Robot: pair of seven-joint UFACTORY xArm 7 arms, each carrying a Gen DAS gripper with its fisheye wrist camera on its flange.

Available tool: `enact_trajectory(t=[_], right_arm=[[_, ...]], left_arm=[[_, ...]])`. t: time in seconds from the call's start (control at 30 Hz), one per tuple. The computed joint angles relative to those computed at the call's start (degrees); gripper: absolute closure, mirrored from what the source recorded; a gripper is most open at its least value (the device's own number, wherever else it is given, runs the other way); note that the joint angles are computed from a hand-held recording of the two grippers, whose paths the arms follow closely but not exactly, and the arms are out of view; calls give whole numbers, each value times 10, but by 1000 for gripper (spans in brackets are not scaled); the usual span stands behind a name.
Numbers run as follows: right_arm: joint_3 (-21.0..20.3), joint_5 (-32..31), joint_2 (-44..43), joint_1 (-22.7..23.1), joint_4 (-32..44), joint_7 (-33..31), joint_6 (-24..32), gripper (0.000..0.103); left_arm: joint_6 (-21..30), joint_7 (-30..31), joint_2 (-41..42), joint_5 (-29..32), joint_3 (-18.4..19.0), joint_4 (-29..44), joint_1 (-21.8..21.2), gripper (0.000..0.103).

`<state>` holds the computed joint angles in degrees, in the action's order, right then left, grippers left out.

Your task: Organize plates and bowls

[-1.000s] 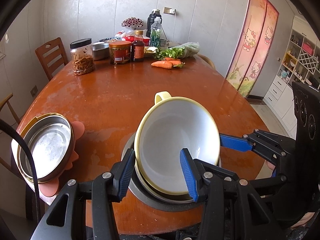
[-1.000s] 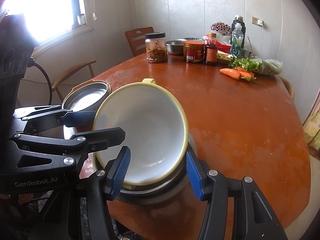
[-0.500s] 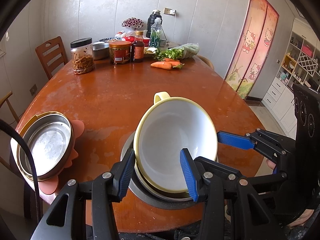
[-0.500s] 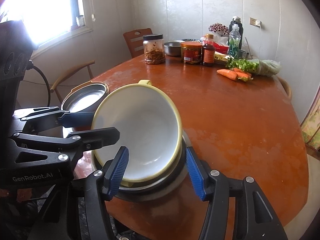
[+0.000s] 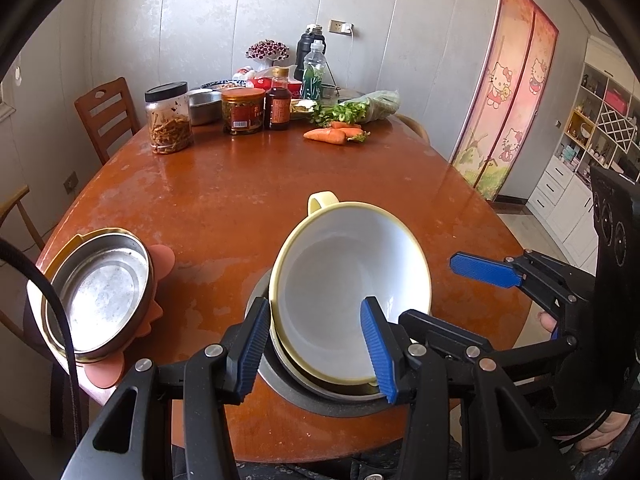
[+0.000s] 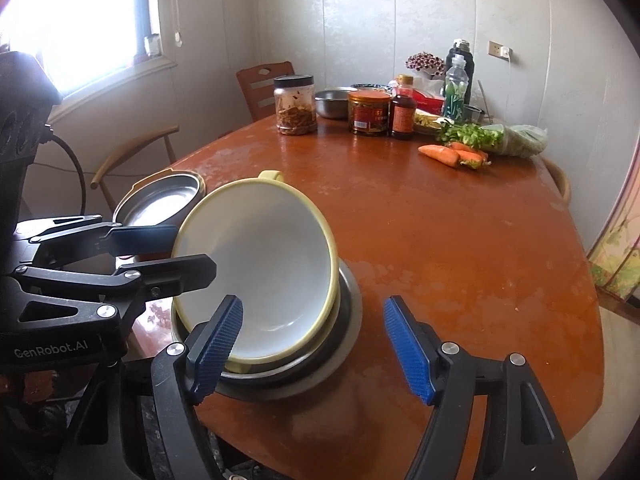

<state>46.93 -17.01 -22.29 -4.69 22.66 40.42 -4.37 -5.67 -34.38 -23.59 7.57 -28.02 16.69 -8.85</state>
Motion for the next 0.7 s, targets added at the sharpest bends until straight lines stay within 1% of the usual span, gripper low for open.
enact_trajectory(t=[0.17, 0.27, 0.37, 0.43, 0.57, 0.7], right_arm=[[-8, 1, -6, 9, -3, 0, 2, 27], [-4, 2, -11, 6, -4, 5, 2, 27], [-7, 4, -15, 7, -6, 8, -2, 26], [-6, 7, -17, 7, -8, 10, -3, 24], [8, 9, -24, -6, -9, 18, -3, 23], [9, 12, -24, -6, -11, 22, -7, 21]], left_arm=[[8, -5, -13, 1, 3, -5, -4, 56], [19, -10, -24, 4, 0, -8, -1, 56], [27, -17, -32, 9, -1, -10, 3, 53], [32, -22, -37, 11, 4, -12, 0, 53], [39, -29, -47, 18, 9, -18, -2, 50], [40, -33, -50, 22, 18, -23, -6, 47]])
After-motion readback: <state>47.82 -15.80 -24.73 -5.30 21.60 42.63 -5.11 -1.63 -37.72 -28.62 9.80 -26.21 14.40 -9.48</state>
